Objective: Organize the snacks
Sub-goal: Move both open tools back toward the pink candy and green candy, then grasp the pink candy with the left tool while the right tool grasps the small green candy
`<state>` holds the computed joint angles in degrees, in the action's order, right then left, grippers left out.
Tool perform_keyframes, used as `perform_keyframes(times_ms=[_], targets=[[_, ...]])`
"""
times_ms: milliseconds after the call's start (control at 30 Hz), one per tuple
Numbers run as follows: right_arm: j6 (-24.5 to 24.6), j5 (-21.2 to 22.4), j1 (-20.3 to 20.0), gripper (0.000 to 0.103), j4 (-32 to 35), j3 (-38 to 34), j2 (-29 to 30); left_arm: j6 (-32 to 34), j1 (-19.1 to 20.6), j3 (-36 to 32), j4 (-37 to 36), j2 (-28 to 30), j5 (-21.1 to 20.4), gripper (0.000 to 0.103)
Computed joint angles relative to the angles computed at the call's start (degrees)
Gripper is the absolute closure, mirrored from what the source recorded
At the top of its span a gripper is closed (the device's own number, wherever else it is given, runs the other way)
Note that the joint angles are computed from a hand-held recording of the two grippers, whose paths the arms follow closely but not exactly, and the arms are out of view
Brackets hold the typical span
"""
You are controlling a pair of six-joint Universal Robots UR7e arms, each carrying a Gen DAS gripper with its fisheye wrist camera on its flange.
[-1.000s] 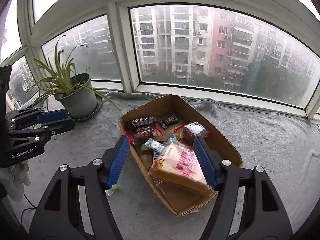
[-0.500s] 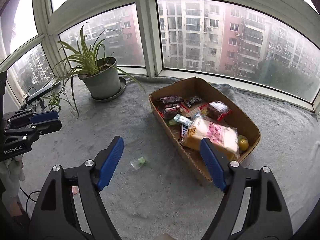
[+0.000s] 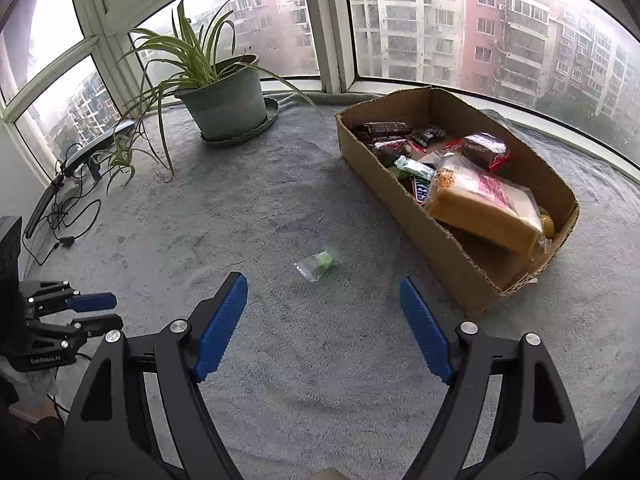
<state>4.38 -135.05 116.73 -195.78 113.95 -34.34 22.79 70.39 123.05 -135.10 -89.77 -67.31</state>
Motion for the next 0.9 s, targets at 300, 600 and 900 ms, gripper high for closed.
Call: perform_keyframes(times_ms=[300,600,900], targets=[[2.86,1.1,-2.66,0.022,4.82,-4.15,3.74,2.89,0.86,3.82,2.29,-1.68,1.19,0.073],[4.05,2.91,-5.49,0.043,8.14,-8.16,6.0,4.7,1.47,4.95,0.19,-0.77,2.44,0.073],[4.8,2.46,-6.26,0.053,11.28,-11.13,7.46,7.1,1.32,6.4,-2.8,-0.97,2.56,0.073]])
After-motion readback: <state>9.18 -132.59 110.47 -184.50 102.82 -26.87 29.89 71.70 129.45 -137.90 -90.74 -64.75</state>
